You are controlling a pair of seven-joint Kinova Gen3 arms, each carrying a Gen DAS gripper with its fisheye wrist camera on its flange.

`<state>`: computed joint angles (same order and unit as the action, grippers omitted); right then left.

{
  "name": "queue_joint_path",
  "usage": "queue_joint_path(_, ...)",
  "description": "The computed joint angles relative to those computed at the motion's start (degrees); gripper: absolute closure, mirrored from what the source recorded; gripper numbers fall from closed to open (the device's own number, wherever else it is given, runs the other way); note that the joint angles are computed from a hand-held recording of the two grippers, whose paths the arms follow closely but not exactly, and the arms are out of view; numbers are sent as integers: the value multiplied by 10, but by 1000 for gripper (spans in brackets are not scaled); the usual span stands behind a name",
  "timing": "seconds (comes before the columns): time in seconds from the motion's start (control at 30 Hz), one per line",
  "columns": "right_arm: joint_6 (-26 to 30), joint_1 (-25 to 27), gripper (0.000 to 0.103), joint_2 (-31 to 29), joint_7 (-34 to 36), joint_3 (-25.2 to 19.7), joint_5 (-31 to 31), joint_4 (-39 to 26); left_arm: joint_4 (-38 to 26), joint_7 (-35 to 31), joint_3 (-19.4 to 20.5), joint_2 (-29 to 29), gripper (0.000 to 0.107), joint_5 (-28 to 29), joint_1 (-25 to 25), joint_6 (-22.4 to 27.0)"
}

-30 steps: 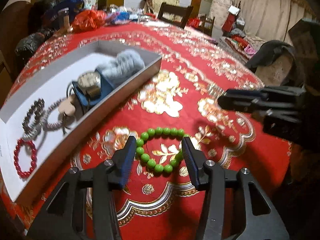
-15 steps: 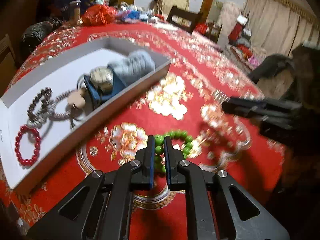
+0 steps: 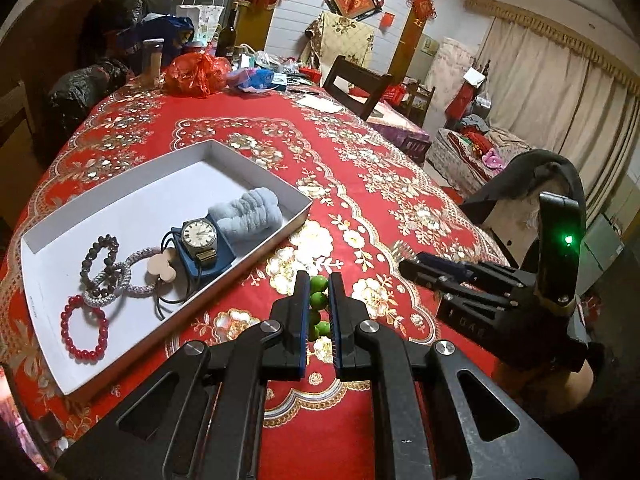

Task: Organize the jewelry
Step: 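Lift the green bead bracelet with the left tool while the right tool holds the gold coil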

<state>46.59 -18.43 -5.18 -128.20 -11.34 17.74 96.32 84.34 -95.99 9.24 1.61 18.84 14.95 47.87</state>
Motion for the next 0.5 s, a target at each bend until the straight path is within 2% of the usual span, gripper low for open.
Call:
queue_joint_path(0.1, 5, 1, 80, -2, -17, -4, 16, -1, -8, 36, 5, 5, 100, -40, 10, 10)
queue_joint_path(0.33, 8, -3, 80, -6, -42, -12, 44, 2, -6, 96, 7, 8, 100, -94, 23, 11)
queue_joint_path(0.5, 17, -4, 80, -3, -54, -14, 57, 1, -3, 101, 7, 5, 100, -96, 23, 8)
